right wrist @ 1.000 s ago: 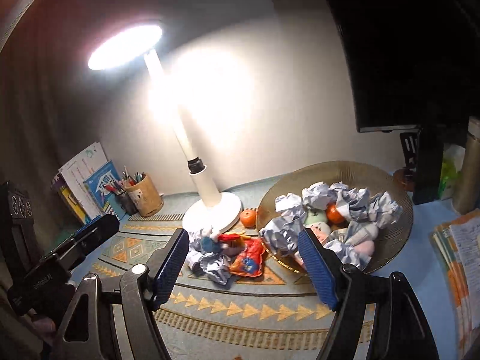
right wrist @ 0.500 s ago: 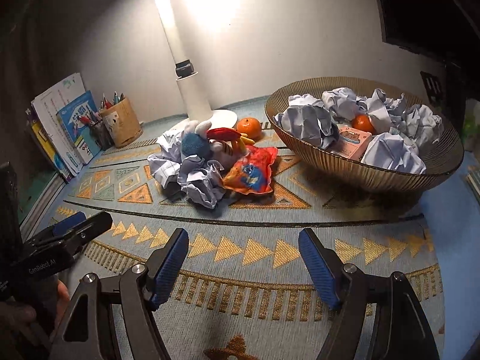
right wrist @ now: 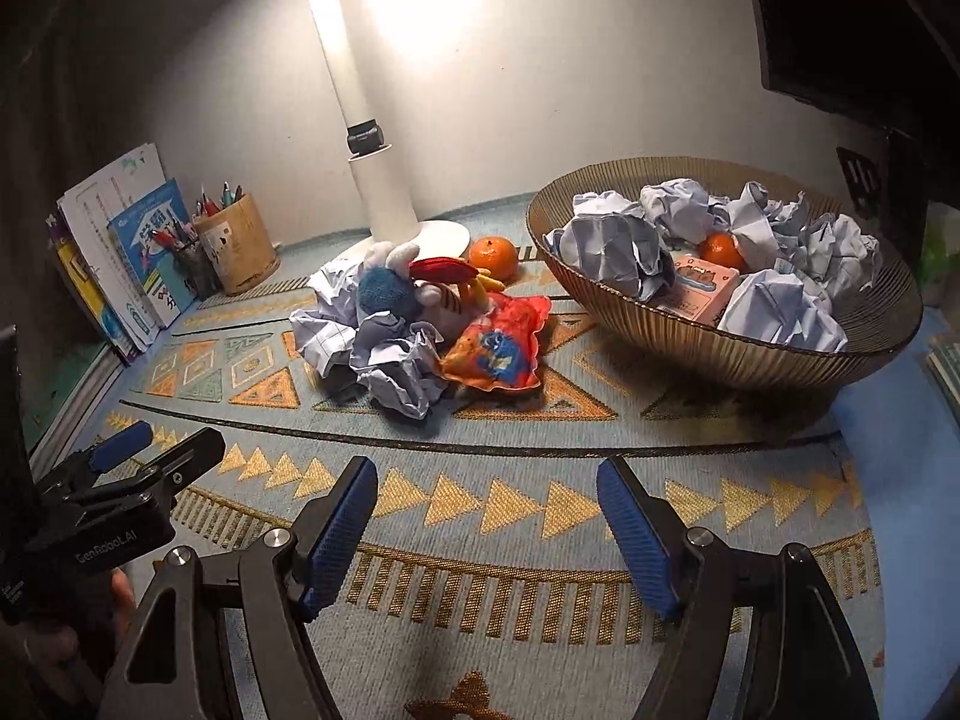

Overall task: Organize objects
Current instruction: 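Move both open grippers back toward the plush toys and paper balls, then grasp a paper ball with the left gripper while the right gripper grasps another paper ball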

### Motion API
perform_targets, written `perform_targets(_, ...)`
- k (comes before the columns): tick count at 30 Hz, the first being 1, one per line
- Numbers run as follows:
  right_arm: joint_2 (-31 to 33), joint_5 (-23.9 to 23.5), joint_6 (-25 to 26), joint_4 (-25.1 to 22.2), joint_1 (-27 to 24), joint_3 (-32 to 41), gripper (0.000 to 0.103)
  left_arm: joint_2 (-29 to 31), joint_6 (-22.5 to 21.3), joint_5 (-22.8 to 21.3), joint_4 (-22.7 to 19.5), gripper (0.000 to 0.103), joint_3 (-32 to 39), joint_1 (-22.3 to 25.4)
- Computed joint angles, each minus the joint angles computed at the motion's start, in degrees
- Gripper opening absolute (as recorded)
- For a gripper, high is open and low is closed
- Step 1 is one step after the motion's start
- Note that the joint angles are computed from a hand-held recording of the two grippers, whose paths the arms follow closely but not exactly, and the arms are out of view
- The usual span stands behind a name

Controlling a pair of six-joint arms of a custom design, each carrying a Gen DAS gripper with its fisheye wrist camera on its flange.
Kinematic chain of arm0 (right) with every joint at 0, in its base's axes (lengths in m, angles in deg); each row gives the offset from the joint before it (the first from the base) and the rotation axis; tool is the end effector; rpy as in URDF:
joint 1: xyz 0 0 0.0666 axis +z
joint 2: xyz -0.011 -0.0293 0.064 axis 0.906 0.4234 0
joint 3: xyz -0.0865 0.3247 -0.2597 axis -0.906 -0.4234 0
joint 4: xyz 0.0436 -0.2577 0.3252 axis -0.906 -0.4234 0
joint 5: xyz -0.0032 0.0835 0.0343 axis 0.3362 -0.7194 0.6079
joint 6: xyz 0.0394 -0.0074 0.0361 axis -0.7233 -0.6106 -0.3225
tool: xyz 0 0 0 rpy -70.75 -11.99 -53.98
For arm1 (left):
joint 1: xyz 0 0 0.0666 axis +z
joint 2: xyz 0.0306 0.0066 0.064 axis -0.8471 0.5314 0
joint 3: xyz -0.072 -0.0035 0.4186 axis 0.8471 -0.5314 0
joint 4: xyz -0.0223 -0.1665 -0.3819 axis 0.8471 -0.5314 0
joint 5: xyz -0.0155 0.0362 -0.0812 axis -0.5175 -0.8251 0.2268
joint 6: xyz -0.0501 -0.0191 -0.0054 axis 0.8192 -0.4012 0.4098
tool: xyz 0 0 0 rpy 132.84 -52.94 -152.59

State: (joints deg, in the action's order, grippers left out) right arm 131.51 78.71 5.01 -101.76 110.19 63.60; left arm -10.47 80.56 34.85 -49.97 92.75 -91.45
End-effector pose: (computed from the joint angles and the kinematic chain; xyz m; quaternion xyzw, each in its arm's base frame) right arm 0.3742 0.3657 0.3660 -0.1372 0.8995 0.1397 0.3907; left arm 0.3258 -0.1951 0.3930 -0.0926 0.9064 0.0199 0.4116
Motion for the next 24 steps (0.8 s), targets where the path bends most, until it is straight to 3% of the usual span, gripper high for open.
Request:
perform_targets(3,1.2,-5.1,-1.7,-0.9,-0.5,2.9,0.073,0.3,-1.6,7.6,0.7,0.101,2.6,3.8)
perform_targets(6,4.7,-6.2,-0.3,-2.4,0.1,7.6,0.072,2.5,-6.7,18.0,3.9,0.101,5.6,7.9)
perform_targets(9,9.1,-5.2,4.5,-5.2,0.8,12.0,0.063,7.2,-12.2,22.2,4.6,0.1,8.5,9.9)
perform_targets(11,11.2,-3.6,7.8,-5.4,1.0,13.7,0.063,9.9,-13.0,25.8,4.9,0.098,9.7,11.2)
perform_targets(13,12.8,-4.9,9.1,-6.2,0.6,15.4,0.063,12.5,-13.0,29.3,4.7,0.095,11.1,12.1)
perform_targets(15,13.9,-5.3,9.8,-6.1,0.4,16.5,0.063,14.6,-12.5,31.1,4.1,0.082,12.2,12.7)
perform_targets(17,15.0,-4.2,10.8,-6.4,0.6,17.5,0.063,16.1,-11.3,32.7,3.9,0.076,12.7,13.3)
perform_targets(19,15.7,-3.2,11.8,-6.9,1.0,18.3,0.051,16.3,-10.2,36.2,5.2,0.067,12.1,14.0)
perform_targets(21,16.2,-1.5,12.7,-7.6,1.5,18.6,0.048,15.6,-9.7,38.9,6.1,0.041,11.5,14.2)
perform_targets(22,16.4,-1.1,13.1,-7.9,1.7,18.9,0.04,15.1,-9.9,38.1,5.6,0.041,11.6,13.8)
perform_targets(24,15.7,-2.2,13.1,-7.2,1.6,18.1,0.035,13.8,-10.9,35.6,4.7,0.041,11.3,12.9)
